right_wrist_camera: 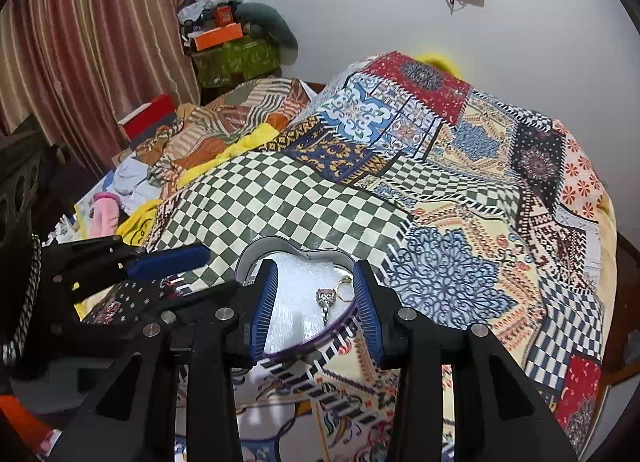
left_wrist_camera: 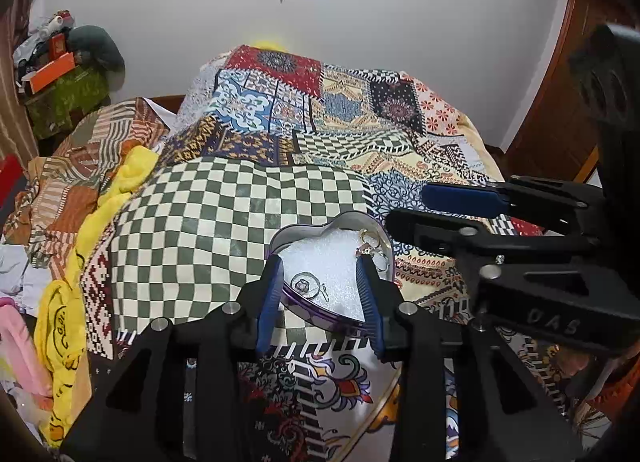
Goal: Organize jewelry
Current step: 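Withdraw the left tool from the tin toward the remaining jewelry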
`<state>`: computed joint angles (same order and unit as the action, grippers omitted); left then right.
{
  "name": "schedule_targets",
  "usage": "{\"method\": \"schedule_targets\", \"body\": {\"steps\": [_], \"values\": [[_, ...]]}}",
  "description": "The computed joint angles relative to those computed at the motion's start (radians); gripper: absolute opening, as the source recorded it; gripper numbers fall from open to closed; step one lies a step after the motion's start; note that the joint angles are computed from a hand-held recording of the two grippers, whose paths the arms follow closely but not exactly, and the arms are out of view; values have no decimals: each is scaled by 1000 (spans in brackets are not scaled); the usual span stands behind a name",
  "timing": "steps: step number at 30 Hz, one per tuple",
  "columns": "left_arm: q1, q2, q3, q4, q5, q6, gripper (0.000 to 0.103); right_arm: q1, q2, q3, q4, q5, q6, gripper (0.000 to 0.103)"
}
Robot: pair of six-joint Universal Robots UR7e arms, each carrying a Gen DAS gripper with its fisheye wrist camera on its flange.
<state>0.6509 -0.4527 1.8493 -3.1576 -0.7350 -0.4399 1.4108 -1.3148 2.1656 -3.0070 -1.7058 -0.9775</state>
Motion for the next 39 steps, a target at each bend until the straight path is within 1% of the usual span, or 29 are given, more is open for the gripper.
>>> {"method": "schedule_targets", "body": {"steps": [8, 15, 18, 20, 25, 27, 29, 36, 39], "values": [[-55, -32, 41, 21, 42, -29, 37, -25, -100, 49, -10, 59, -19, 36], [-110, -52, 66, 52, 68, -54, 38, -65, -197, 98, -11, 111, -42, 36], [-130, -50, 71, 55, 76, -62, 43, -89, -236, 118, -13, 130, -56, 36], [-141, -48, 74, 55, 78, -69, 44, -105, -260, 131, -19, 140, -66, 36], [-150, -33, 62, 72, 49, -88, 44, -154, -311, 157, -30, 161, -88, 38], [-150, -22, 52, 81, 29, -97, 44, -174, -326, 163, -31, 168, -93, 43], [-150, -9, 43, 90, 10, -107, 44, -199, -335, 170, -44, 172, -101, 45], [-137, 52, -7, 139, -75, -109, 44, -263, -357, 183, -38, 164, -134, 45], [-135, 79, -27, 159, -93, -104, 44, -288, -362, 183, -13, 167, -138, 45]]}}
